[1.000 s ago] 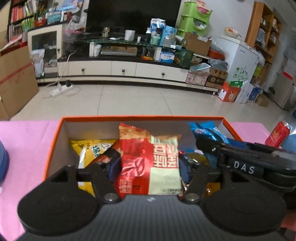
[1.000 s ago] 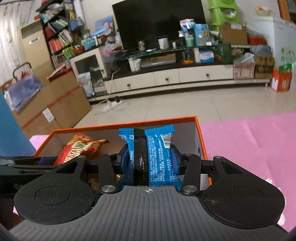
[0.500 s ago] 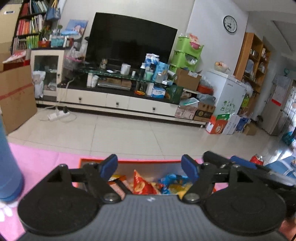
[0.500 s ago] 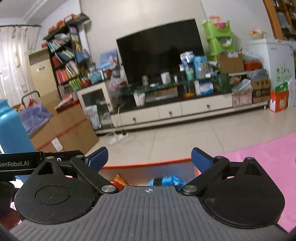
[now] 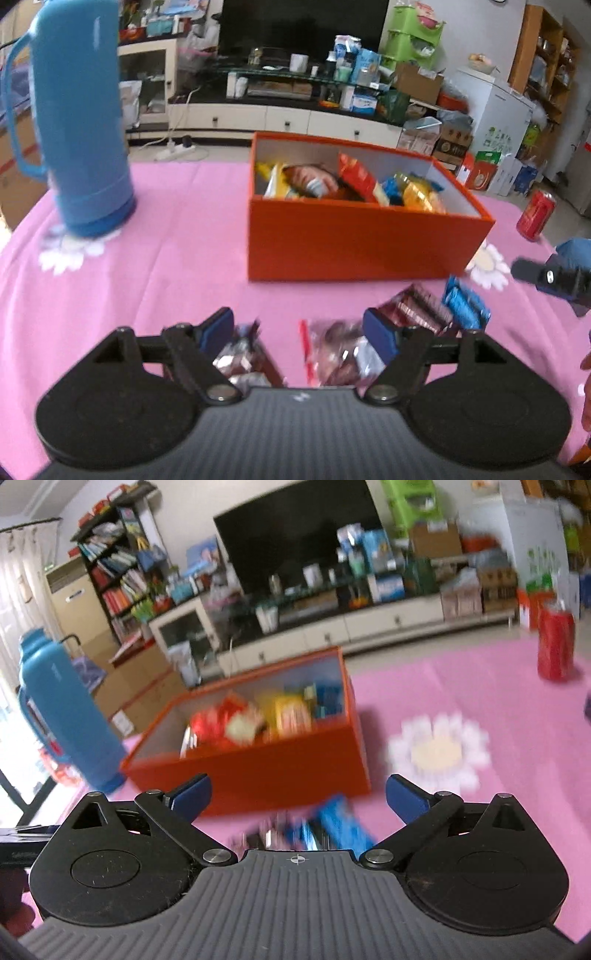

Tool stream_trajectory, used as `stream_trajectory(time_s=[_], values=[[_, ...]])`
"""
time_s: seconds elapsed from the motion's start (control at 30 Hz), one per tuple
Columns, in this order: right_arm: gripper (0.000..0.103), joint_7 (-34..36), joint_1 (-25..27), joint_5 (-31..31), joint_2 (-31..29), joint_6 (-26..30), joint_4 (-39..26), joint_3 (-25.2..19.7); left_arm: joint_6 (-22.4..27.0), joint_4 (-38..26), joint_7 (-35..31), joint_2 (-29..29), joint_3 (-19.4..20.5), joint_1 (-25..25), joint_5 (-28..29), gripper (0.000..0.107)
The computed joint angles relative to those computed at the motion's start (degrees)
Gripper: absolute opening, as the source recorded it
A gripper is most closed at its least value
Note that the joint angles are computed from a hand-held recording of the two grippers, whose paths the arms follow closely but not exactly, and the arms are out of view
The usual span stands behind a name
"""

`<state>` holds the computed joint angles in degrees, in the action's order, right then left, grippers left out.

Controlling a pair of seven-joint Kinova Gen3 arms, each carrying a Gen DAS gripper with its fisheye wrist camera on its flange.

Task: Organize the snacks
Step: 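Move both tools back over the remaining snacks on the tablecloth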

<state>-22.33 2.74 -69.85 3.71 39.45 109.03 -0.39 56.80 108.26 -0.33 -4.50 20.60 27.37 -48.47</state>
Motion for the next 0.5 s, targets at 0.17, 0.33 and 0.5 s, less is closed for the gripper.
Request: stream_trajectory(time_s=[0.17, 0.33, 0.5], values=[[0.090, 5.96, 0.31, 1.62, -0.73, 2.53, 2.47, 0.31, 4.88, 0.90, 2.07, 0.02, 1.71, 0.68, -2.90, 0.076], [0.089, 9.31, -2.63, 2.97, 2.10, 6.25, -0.94, -2.53, 1.05, 3.39, 2.00, -2.84, -1.12, -1.67, -1.99, 0.076], [0.086, 14.40, -8.79, 7.90, 4.25, 0.79, -2.96, -7.06, -3.64, 6.13, -1.72, -5.78, -3.56, -6.06, 3.62, 0.076]])
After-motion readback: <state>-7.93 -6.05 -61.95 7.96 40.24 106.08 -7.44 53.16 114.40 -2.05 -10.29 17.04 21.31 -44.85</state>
